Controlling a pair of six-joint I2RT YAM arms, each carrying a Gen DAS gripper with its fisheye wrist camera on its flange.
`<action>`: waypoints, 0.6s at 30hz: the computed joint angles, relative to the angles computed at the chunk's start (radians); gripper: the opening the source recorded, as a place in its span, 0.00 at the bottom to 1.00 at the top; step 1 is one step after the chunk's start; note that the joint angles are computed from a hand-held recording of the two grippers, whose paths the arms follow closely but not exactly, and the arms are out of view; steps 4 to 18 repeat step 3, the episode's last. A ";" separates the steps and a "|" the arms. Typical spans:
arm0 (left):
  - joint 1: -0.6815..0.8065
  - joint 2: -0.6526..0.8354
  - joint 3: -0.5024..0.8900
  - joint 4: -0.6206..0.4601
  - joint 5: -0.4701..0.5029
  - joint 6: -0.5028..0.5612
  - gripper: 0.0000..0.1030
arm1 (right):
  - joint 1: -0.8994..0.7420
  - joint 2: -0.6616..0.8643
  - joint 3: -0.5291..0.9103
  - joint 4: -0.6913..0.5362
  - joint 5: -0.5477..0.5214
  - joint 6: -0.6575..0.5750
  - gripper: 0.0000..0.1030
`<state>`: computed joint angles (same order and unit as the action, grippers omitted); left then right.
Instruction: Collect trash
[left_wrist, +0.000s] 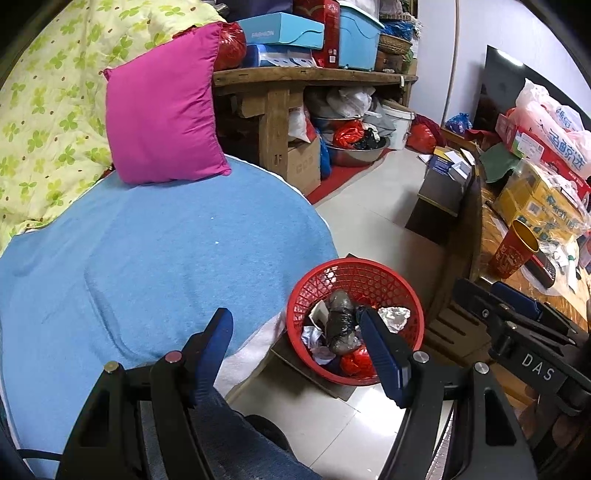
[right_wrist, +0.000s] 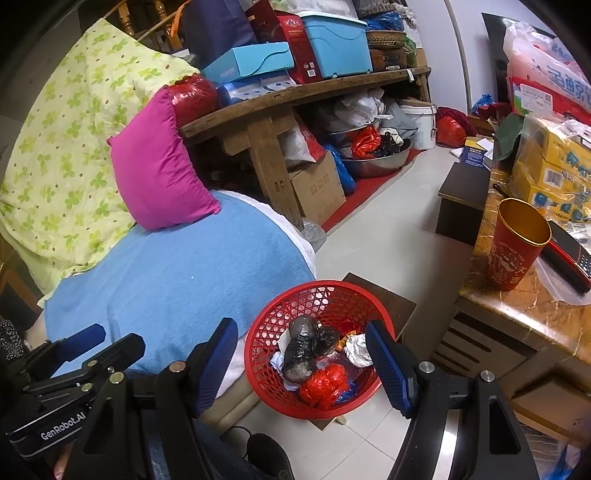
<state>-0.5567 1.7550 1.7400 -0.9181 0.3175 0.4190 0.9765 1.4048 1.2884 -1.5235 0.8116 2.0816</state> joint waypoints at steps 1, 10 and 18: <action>-0.003 -0.002 -0.008 0.012 0.000 0.004 0.70 | -0.003 -0.005 -0.005 0.006 -0.002 -0.005 0.73; -0.010 -0.008 -0.029 0.042 -0.013 0.007 0.70 | -0.002 -0.006 -0.008 0.007 0.000 -0.003 0.73; -0.010 -0.008 -0.029 0.042 -0.013 0.007 0.70 | -0.002 -0.006 -0.008 0.007 0.000 -0.003 0.73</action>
